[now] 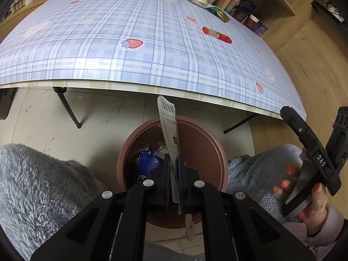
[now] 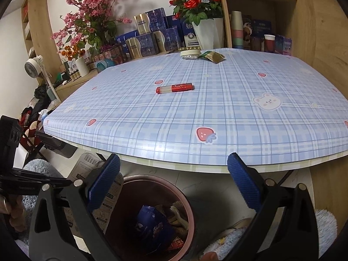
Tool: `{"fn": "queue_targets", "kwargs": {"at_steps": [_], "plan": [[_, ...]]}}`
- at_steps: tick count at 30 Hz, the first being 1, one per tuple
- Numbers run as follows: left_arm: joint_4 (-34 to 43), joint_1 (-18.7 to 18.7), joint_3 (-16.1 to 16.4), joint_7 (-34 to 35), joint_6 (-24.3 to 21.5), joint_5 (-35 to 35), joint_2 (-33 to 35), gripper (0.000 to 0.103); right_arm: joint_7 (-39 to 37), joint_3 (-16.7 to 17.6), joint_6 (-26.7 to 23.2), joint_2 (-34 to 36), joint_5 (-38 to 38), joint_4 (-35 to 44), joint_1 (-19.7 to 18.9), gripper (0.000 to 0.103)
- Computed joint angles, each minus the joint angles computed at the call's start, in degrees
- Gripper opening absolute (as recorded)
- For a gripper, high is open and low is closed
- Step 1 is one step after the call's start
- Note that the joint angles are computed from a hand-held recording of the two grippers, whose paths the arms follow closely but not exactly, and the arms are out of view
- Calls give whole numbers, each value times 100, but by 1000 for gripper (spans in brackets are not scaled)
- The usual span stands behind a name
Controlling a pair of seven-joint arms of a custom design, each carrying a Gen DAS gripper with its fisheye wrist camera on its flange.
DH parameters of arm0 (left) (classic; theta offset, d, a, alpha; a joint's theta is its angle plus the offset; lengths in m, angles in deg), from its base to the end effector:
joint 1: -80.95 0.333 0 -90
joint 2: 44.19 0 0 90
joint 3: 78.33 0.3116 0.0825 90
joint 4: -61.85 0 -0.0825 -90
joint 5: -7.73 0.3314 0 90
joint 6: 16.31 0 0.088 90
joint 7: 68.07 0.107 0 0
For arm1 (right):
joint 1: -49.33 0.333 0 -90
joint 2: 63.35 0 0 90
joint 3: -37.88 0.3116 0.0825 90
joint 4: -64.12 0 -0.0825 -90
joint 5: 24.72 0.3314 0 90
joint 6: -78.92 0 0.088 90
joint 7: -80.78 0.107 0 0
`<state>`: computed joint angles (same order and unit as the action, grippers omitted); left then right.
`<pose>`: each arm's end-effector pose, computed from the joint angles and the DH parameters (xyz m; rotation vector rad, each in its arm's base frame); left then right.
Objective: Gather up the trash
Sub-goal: 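Lower the white blister card into the bin and open the left tool, then move the left tool to the red lighter and close on it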
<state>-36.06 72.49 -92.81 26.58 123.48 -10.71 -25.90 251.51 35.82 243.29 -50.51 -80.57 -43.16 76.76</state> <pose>0.5890 -0.2295 0.4735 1.8460 -2.3744 0.8114 0.5243 0.3018 0.4868 -1.5360 1.7184 -0.6177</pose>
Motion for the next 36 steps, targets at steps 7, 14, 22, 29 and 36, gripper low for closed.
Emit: {"fn": "queue_targets", "kwargs": {"at_steps": [7,14,22,29,36], "plan": [[-35,-3,19,-90,205,6,-8,49,-86,7,-1,16,175,-17,-15,97],[-249,59,109,-521,580,-59,-141,81,-167,2,-29,17,266,-23,-3,97],[-347,108,90,-642,894,-31,-237,92,-220,-2,-64,22,336,-17,12,97],[-150,33,72,-476,1301,220,-176,94,-136,-9,-19,-29,485,-74,-77,97],[827,-143,18,-164,1389,809,402,94,-472,-10,151,-2,746,61,-329,97]]}}
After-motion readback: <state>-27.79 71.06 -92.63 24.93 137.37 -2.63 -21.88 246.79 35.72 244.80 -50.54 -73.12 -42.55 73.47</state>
